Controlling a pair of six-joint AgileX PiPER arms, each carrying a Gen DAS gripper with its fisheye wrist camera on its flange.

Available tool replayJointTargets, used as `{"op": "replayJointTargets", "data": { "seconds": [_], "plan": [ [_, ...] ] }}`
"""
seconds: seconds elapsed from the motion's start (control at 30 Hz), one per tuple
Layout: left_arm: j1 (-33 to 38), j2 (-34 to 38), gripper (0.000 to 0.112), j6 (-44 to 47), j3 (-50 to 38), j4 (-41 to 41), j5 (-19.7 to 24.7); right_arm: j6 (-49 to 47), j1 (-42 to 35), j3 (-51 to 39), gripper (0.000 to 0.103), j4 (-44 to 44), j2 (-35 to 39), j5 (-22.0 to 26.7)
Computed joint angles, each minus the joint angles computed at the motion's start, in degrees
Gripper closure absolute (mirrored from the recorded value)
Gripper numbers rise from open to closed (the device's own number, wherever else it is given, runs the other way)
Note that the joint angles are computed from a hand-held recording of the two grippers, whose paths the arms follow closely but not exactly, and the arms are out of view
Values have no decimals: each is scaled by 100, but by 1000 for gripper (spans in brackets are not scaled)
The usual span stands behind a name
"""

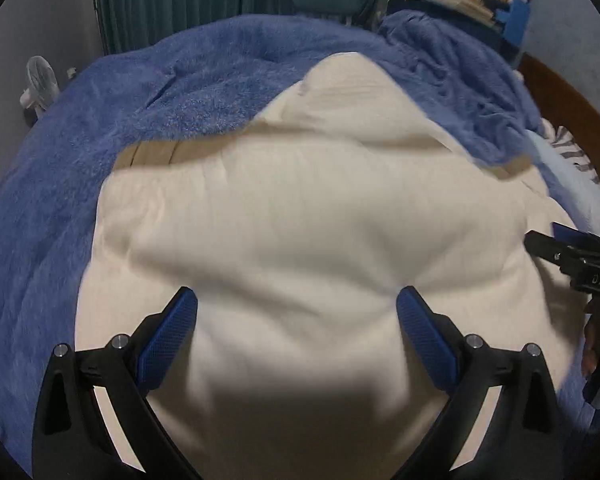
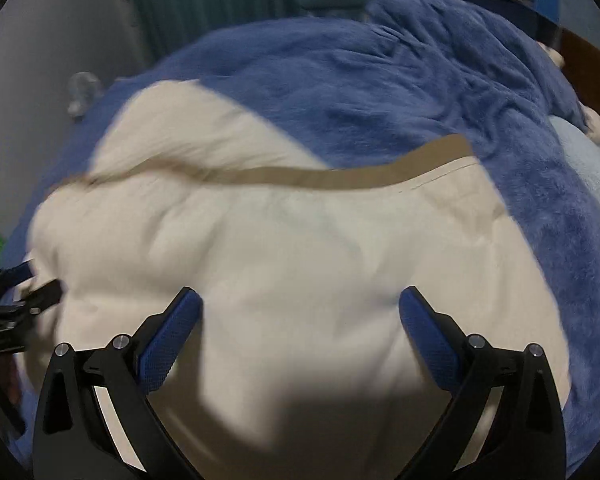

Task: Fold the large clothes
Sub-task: 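Open both grippers and press the folded jacket flat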

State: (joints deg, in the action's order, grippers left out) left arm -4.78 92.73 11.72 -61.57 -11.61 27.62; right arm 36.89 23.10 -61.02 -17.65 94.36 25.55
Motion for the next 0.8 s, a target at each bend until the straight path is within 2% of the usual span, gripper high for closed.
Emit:
{"op": "replayJointTargets", "data": {
  "seconds": [0.07,0.17,0.3,0.4,0.43,0.5,0.6,0.67,0.73,0.8],
  "plan": [
    [76,407,16,-223,-497,298,208,169,-197,-382,8,-92,301,257],
    [372,878,16,-171,-976,48,458,227,-581,-682,8,-14,704,391],
    [644,1323,15,465,-1082,-706,349,15,-897,-487,8,258,999,-216],
    [528,1447,15,388,-964,-570,8,589,-796,-530,8,-250,1189,-267],
    [519,1483,15,369,-969,-564,-5,810,-730,-566,7,-471,1269,-219],
    [568,1613,15,487,-1092,-713,144,663,-746,-669,7,-308,1379,-176],
    [698,1784,15,856,-1198,-1123,254,223,-874,-645,6,145,1426,-298],
    [670,1847,15,795,-1213,-1064,148,527,-860,-496,6,-113,1398,-479],
    [586,1666,15,708,-996,-928,-141,956,-760,-308,6,-513,1261,-492],
    [611,1270,15,746,-624,-937,-275,655,-702,111,7,-369,749,-605]
  ]
}}
